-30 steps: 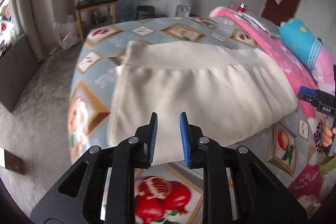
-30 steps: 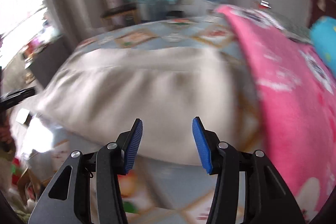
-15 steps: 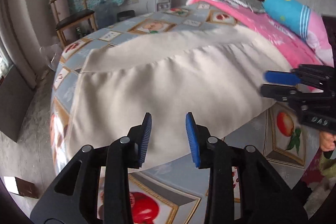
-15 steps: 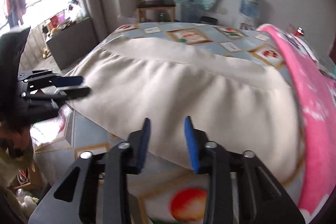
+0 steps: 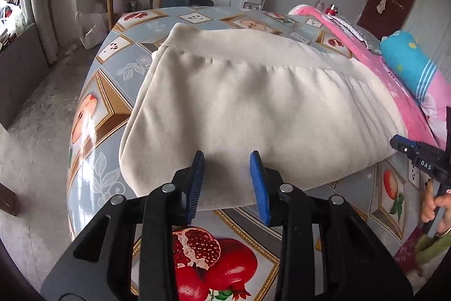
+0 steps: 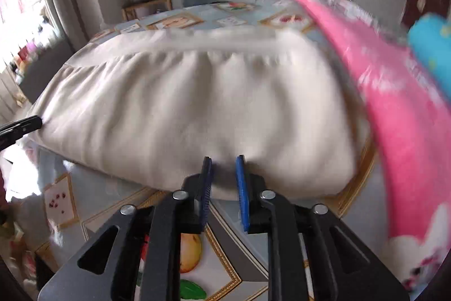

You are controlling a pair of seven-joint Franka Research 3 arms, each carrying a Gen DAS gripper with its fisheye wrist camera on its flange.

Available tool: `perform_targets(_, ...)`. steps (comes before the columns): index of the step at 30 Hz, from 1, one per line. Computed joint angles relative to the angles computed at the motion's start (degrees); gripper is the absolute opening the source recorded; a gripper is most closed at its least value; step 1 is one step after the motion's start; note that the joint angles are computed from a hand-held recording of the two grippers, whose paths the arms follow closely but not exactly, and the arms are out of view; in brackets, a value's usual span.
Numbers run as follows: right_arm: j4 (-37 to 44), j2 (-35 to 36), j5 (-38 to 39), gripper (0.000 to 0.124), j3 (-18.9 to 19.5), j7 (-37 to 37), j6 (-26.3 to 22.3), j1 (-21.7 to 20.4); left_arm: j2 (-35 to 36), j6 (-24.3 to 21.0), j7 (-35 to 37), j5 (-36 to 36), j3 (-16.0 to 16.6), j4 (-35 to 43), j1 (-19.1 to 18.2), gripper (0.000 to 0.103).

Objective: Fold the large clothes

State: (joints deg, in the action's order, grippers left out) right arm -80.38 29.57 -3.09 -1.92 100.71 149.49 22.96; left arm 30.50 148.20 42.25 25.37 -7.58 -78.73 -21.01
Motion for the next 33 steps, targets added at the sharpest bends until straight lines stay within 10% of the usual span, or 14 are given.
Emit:
perform_targets(12,-1.67,-1.88,-6.99,0.031,-3.39,12.79,-2.95,1.78,-1.43,-6.19,-8.88,3.64,1.17,-0.05,-1.22,0.055)
perform_targets(21,-16.59,-14.48,-3.71,0.076,1.37,10.89,7.00,0.53,-9.75,-7.13,-14.75,10.27,0.43,-5.85,-4.28,0.084)
perform_targets(33,-22.80,-21.72,-21.68,0.091,2.07,23.64,8.77,2.76,-5.79,-21.48,-18.77,21.13,-1.35,5.11,-13.01,0.095)
